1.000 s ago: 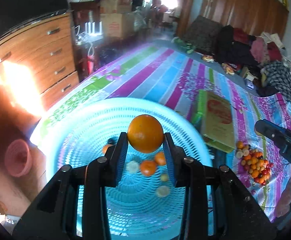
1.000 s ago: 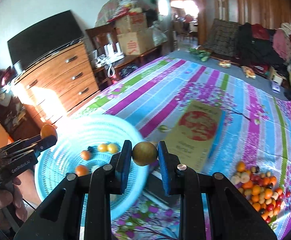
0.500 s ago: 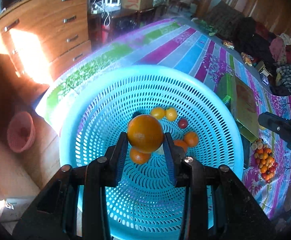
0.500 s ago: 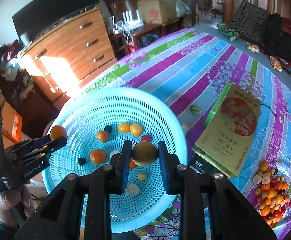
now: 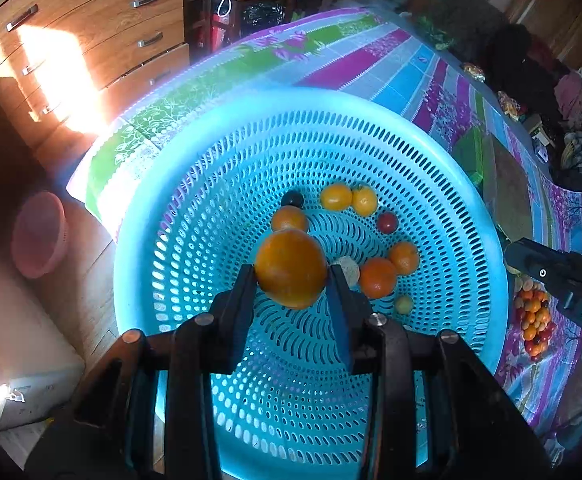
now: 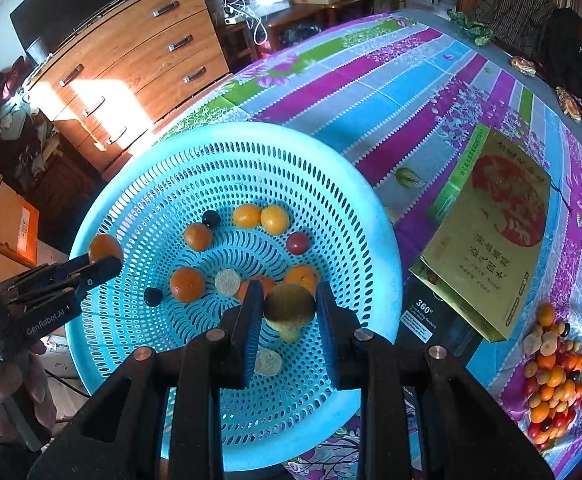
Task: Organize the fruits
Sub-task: 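Open the left gripper to drop the orange while the right drops the brown fruit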
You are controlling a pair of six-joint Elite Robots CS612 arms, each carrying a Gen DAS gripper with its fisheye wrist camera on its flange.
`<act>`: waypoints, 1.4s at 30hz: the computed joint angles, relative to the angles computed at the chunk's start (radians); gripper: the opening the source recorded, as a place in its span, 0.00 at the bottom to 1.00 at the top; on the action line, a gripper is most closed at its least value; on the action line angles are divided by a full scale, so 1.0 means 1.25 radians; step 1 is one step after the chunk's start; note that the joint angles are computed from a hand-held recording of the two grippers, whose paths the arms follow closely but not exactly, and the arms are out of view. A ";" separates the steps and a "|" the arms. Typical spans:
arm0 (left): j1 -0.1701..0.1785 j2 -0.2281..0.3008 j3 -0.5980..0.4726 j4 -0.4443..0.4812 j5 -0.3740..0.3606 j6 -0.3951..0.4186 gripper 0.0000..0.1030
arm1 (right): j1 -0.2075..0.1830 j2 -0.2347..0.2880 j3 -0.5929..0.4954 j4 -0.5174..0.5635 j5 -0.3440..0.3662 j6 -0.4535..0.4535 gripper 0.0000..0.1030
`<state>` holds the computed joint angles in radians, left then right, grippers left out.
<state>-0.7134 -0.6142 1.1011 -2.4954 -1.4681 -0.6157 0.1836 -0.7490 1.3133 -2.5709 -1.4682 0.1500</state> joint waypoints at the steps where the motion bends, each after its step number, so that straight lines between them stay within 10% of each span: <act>1: 0.000 0.002 -0.003 0.005 -0.002 0.003 0.36 | 0.000 0.001 -0.002 0.001 -0.001 0.001 0.28; 24: 0.005 0.020 -0.018 0.006 -0.040 -0.002 0.36 | 0.007 0.017 -0.027 0.023 -0.003 -0.010 0.29; 32: 0.008 0.020 -0.013 -0.007 -0.037 -0.018 0.73 | 0.004 0.020 -0.028 0.017 0.002 0.005 0.44; 42: 0.009 0.023 -0.014 -0.011 -0.039 -0.022 0.73 | 0.007 0.024 -0.033 0.017 0.005 0.002 0.45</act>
